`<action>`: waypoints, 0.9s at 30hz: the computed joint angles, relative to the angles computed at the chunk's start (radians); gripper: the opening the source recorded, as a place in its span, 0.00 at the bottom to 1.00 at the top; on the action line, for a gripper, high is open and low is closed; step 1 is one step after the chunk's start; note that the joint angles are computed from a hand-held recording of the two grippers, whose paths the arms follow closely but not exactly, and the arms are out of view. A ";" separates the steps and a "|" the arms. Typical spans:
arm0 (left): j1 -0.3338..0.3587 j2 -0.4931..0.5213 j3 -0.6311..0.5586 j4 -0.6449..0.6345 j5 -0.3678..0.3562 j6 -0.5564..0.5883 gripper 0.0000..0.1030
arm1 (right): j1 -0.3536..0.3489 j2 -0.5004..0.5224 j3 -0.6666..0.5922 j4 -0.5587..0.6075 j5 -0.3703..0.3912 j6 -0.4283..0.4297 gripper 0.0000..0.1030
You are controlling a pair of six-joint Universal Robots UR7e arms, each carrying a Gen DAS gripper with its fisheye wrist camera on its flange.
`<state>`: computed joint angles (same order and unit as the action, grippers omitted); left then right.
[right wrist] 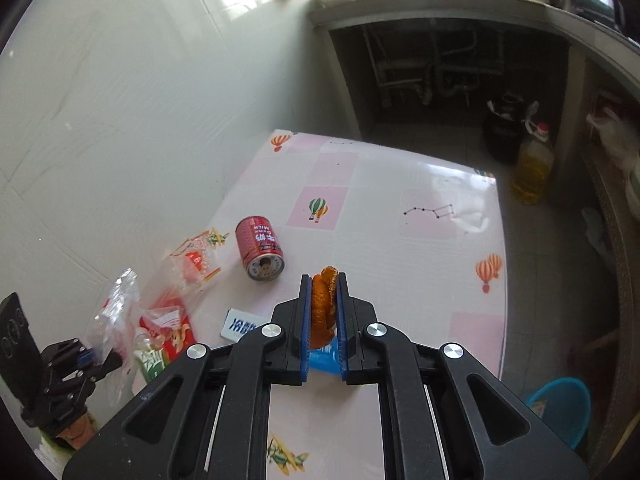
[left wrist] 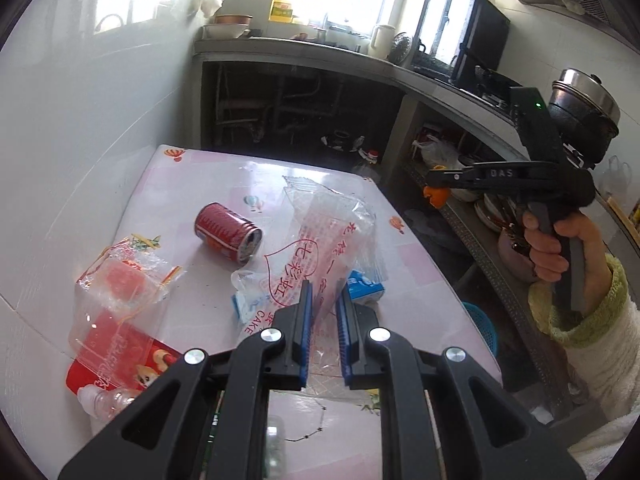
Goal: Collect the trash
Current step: 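Carry the bag and candy to the blue wastebasket and open both tools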
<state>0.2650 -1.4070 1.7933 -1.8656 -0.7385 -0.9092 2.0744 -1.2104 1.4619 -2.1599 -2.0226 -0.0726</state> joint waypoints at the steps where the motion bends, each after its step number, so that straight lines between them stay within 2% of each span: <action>1: -0.006 0.012 0.004 -0.034 -0.008 0.013 0.11 | 0.001 -0.043 0.040 -0.019 -0.002 0.002 0.09; 6: -0.017 0.101 0.006 -0.214 -0.084 0.095 0.11 | -0.016 -0.267 0.240 -0.141 -0.041 0.032 0.09; 10: -0.009 0.209 -0.021 -0.382 -0.200 0.174 0.10 | -0.033 -0.412 0.369 -0.222 -0.125 0.071 0.09; 14: 0.010 0.351 -0.104 -0.469 -0.316 0.237 0.10 | -0.065 -0.538 0.476 -0.270 -0.198 0.125 0.09; 16: 0.022 0.426 -0.160 -0.483 -0.374 0.260 0.10 | -0.093 -0.589 0.523 -0.289 -0.236 0.156 0.09; 20: 0.050 0.583 -0.286 -0.470 -0.498 0.276 0.10 | -0.188 -0.699 0.590 -0.270 -0.234 0.211 0.09; 27: 0.126 0.846 -0.554 -0.301 -0.681 0.269 0.10 | -0.436 -0.812 0.650 -0.263 -0.131 0.224 0.09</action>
<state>0.3913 -0.5612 1.2395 -2.1670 -1.4196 -0.6402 1.6387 -2.0222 2.1119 -2.4232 -2.1533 0.1513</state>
